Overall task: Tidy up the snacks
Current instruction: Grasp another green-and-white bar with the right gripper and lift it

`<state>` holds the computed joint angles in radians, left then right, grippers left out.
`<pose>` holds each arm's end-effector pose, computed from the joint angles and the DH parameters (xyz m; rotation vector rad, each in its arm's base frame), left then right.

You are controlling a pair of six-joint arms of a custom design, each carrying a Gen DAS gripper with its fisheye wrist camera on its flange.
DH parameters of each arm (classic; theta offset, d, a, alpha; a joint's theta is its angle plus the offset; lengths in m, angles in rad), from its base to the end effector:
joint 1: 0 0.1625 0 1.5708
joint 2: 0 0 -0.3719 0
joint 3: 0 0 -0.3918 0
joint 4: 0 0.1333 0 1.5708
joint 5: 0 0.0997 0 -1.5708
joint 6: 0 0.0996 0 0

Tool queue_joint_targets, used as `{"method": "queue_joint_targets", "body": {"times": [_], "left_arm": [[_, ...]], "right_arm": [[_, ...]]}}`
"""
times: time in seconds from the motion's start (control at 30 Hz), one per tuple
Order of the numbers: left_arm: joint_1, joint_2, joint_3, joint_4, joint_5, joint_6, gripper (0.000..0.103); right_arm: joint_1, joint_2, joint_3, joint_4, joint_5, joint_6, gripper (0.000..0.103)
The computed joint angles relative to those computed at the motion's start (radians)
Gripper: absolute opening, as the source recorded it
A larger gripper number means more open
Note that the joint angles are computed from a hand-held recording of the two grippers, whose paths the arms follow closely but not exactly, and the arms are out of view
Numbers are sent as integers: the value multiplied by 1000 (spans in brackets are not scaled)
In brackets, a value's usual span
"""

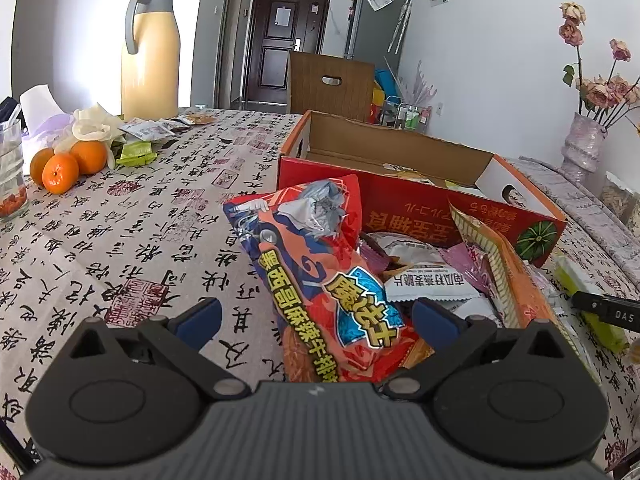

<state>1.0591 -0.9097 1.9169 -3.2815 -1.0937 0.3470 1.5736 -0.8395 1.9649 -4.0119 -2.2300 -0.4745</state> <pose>-0.1234 -0.5855 0.1219 0.8575 2.4216 -0.9871 0.0737 -0.5183 0.1623 -0.0390 -1.9732 1.2810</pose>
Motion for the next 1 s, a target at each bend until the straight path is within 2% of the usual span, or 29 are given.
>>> {"method": "queue_joint_targets", "body": {"times": [0.3,0.57,0.77,0.87,1.0], "left_arm": [[1,33,-58,21,20,-17,103],[-13,81,-130,22,92,-64,103],[-13,112,-170,43,116,-78,103],[-9,109,-165,63,108,-78,94],[-3,94,-153,87,87,-86,90]], "right_arm": [[-1,9,-2,-37,-6,21,38],[0,12,-4,-37,-12,28,38],[3,16,-7,-30,-14,31,38],[2,15,-5,-29,-11,33,38],[0,14,-3,-27,-7,37,38]]}}
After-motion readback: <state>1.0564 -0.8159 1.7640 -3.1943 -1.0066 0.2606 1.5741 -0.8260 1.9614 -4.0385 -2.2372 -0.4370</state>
